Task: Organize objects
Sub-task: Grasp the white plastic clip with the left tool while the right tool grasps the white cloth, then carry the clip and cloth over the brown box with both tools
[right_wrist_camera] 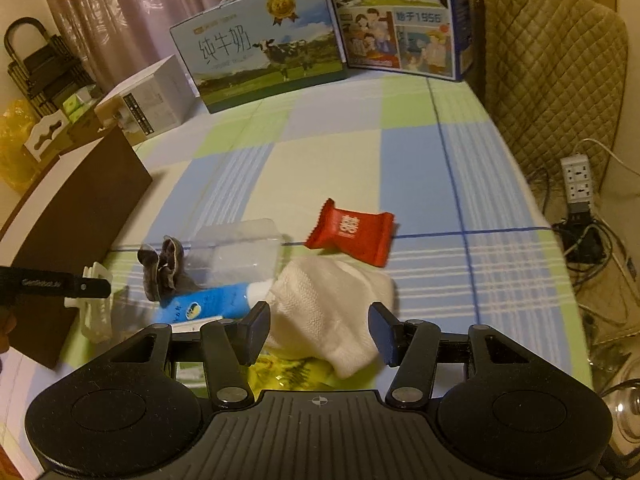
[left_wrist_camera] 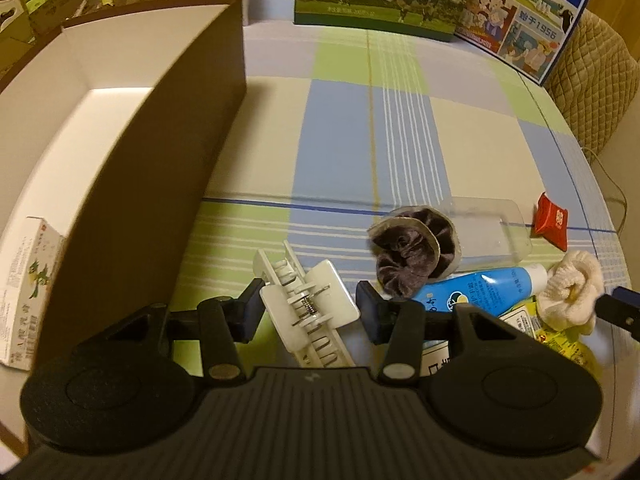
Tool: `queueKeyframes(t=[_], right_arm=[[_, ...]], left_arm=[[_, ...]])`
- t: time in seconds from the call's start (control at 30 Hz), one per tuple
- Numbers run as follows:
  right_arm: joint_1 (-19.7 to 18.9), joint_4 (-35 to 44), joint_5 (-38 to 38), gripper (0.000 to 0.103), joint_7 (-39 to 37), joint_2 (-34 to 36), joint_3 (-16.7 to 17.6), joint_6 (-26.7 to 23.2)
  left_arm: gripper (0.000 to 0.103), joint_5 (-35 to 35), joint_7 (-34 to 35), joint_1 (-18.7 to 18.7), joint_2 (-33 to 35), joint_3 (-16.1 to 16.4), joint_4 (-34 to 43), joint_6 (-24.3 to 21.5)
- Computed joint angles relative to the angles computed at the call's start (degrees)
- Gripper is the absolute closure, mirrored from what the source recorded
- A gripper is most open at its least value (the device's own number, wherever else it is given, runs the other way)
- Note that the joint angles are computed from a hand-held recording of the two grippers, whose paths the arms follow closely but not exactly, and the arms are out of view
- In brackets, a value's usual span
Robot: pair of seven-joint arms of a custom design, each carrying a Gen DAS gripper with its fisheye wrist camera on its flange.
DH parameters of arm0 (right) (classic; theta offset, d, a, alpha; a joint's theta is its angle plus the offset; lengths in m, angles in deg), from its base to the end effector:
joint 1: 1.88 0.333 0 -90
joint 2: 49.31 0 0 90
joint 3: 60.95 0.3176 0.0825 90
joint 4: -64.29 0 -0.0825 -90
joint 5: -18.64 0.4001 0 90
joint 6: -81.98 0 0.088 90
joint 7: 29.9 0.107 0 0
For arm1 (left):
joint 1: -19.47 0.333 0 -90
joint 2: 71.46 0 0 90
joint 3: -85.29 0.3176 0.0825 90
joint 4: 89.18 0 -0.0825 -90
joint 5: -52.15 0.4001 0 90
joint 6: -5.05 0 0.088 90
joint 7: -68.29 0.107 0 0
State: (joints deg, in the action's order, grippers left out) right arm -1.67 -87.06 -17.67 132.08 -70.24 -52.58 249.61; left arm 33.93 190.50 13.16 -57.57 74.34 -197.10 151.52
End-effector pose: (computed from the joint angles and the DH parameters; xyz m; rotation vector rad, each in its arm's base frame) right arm 0.4386 0.1041 0.4175 -1.2624 2.1787 -0.5590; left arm 0.6374 -0.1853 0.4221 -1.3215 2.5675 -0.7027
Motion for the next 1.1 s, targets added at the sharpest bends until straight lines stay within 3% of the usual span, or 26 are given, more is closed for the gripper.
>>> queueKeyframes(t=[0.2,0.37,0.53,0.73,1.1], right_arm=[[-1.73,2.04,-1.92,0.051,2.64,2.09,1.05,1.38],[1.38,4.38,0.01,0.051,-1.14,4.59,-1.07,-2.92],[2.47,4.27,-1.49,0.074,-2.19,4.87,-1.53,-3.48],[2.72,3.80,-2.41,0.087,-1.20,3.39,-1.55,-4.05],[2.93,3.53,-2.01,0.087,-0.89,-3.17,0.78,-3.22]], left_arm=[[0.059,-2.43,1.57,0.77,-2.15,-0.17,-1.66,0.26],[0.059,-3.57,1.99,0.93,-3.38,0.07,-2.74,0.32],[0.059,-4.83,2.93,1.14,-4.48,0.16,-3.59,0.31],[0.059,-7.04,5.04,1.39,-6.17,0.17,-4.67,0.27],[0.059,-14.84,12.10,1.99,-10.38,0.83,-5.95,-1.59]])
